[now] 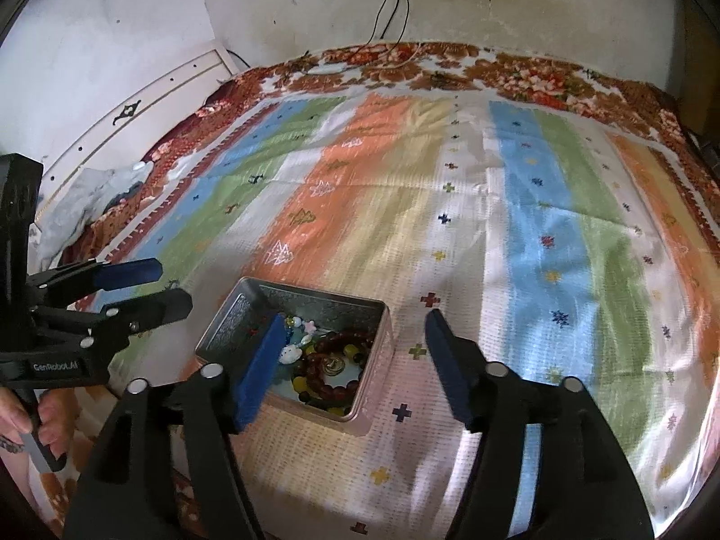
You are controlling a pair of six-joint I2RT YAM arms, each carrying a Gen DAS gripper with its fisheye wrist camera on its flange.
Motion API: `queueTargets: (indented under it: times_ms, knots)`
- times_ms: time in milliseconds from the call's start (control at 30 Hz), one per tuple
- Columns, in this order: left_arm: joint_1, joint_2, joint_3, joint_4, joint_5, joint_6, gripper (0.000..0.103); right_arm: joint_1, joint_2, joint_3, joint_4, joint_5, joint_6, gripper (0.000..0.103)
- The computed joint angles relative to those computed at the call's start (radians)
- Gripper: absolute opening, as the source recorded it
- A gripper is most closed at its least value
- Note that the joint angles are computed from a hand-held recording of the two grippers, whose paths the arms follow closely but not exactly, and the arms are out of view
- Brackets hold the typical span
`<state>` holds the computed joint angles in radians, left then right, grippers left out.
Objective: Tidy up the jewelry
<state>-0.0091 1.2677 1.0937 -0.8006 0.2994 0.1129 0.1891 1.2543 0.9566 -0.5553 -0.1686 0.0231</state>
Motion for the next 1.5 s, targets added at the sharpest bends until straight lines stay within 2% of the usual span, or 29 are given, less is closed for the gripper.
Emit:
queueTargets:
  times_ms: [300,467,800,1067,1500]
  knots:
    - [0.025,-0.083,-0.064,0.000,0.004,0.028,0.097,-0.043,-0.084,-0.055,-0.024,-0.045,-0.024,0.090]
    - [0.039,-0.115,-0.084,-0.011,0.025,0.042,0.097,-0.055,-0.131,-0.087,-0.040,-0.059,-0.041,0.096]
    - [-0.018,-0.262,-0.165,0.032,-0.064,0.032,0.098,-0.021,-0.260,-0.157,-0.045,-0.035,-0.055,0.097]
    - [-0.035,-0.385,-0.215,0.041,-0.065,0.015,0.097,-0.042,-0.404,-0.221,-0.039,-0.040,-0.036,0.097]
    - [-0.153,-0.469,-0.270,0.060,-0.180,-0.002,0.097,-0.027,-0.447,-0.249,-0.033,-0.019,-0.037,0.097]
